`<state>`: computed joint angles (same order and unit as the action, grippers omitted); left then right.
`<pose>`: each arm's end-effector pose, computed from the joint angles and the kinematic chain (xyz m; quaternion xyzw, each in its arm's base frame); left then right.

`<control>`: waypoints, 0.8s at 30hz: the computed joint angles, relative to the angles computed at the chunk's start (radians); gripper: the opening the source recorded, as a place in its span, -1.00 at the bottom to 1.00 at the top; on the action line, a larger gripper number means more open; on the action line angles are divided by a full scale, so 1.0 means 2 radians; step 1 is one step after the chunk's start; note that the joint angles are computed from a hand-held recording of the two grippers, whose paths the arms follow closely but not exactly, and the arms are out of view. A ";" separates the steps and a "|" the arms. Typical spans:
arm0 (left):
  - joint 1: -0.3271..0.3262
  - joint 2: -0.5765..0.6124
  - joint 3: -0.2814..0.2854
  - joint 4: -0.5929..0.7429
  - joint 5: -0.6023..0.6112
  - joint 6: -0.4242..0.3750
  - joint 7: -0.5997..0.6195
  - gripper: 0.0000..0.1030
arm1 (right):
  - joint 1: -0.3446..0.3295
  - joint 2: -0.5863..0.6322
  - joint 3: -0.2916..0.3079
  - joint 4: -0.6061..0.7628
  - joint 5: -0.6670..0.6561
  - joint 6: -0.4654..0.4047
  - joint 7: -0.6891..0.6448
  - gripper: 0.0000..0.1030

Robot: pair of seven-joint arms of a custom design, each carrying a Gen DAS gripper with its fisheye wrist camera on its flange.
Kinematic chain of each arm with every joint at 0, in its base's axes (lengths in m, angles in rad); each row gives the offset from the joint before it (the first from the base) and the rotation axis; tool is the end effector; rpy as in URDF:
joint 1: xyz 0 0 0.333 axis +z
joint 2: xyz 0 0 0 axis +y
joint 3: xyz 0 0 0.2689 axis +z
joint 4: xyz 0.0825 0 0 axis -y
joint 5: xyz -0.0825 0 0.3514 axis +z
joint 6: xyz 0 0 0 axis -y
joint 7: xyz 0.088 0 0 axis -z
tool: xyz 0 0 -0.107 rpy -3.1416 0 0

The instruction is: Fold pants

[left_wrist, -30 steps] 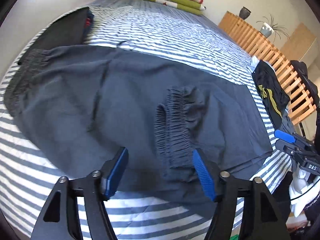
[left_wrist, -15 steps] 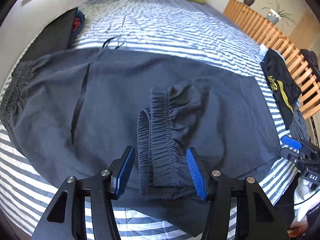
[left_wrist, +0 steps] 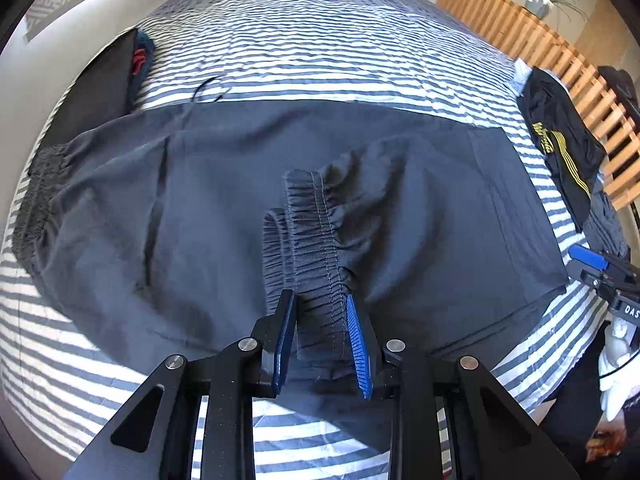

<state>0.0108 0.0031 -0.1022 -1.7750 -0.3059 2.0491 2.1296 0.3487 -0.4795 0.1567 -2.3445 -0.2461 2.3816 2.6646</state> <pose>0.5543 -0.0672 0.5330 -0.4809 0.8546 -0.1923 0.0384 0.3828 0.2169 0.5348 -0.5087 0.8125 -0.1375 0.2494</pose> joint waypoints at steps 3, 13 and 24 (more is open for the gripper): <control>0.001 0.019 0.001 0.021 0.019 -0.020 -0.028 -0.17 | 0.000 -0.007 0.000 -0.004 -0.001 0.002 -0.003 0.00; -0.017 0.075 -0.009 0.064 0.079 -0.049 -0.084 0.60 | -0.005 -0.027 -0.006 -0.028 0.003 0.014 -0.004 0.00; -0.020 0.030 -0.011 0.019 0.070 -0.017 -0.073 -0.39 | -0.019 -0.069 -0.016 -0.073 0.017 0.025 0.014 0.00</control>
